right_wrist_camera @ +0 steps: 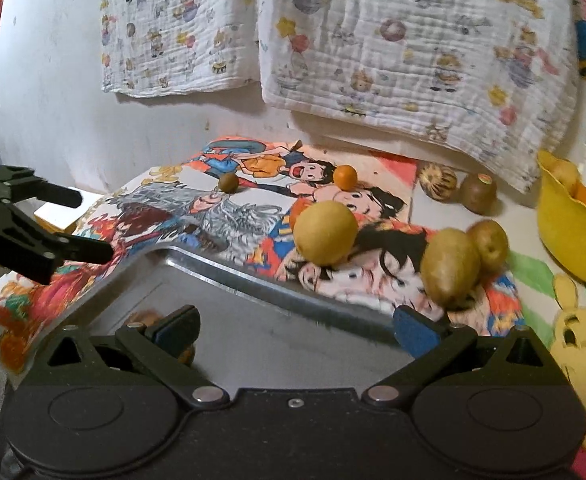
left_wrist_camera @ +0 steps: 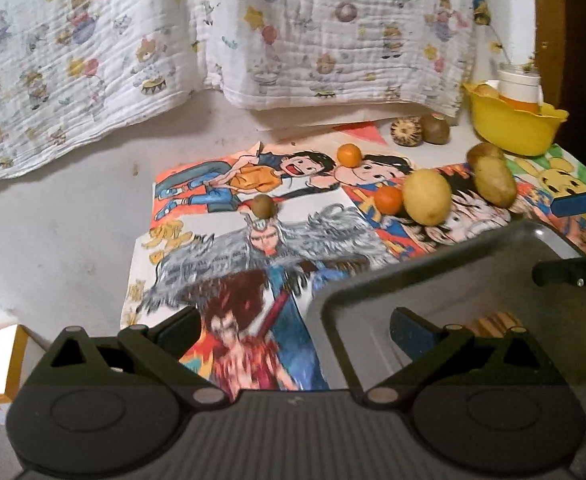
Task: Organize fruits
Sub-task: 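Grasp the yellow pear with the right gripper while the left gripper grasps a kiwi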
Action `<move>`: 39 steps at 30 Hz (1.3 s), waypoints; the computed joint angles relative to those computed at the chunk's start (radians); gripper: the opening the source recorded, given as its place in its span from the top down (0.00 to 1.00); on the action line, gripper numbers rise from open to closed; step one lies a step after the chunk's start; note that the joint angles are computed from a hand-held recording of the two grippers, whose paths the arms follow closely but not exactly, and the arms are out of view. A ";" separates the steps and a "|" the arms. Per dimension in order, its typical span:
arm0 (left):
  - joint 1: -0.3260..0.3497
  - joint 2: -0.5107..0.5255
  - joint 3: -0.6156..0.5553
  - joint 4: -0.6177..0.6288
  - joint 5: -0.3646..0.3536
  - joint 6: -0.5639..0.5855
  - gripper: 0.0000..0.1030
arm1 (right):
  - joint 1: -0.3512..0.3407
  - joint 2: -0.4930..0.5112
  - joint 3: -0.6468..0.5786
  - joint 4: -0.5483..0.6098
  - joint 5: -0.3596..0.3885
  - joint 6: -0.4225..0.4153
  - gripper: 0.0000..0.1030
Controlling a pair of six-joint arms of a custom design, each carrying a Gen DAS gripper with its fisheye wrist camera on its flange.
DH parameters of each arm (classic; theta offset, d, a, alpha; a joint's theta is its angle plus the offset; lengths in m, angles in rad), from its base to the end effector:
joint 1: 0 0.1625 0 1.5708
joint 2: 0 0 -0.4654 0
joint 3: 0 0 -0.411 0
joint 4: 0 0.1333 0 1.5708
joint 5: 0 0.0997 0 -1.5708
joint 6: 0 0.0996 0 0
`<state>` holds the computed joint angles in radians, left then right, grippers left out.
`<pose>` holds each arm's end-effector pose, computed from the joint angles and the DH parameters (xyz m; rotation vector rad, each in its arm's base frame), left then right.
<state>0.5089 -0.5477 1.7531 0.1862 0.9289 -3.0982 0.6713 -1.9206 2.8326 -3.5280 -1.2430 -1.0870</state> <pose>-0.3080 -0.3927 -0.0753 1.2969 2.2505 -0.6244 -0.0723 -0.2686 0.3137 0.4203 -2.2005 1.0104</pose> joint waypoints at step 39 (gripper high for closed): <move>0.230 0.301 -0.530 0.090 0.093 0.140 0.33 | 0.321 0.545 -0.337 -0.201 -0.358 0.258 0.22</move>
<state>0.7386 -0.2469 1.2230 0.2759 1.0216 -2.9583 0.9918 -1.3755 2.4952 -3.7287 -1.6013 -0.8286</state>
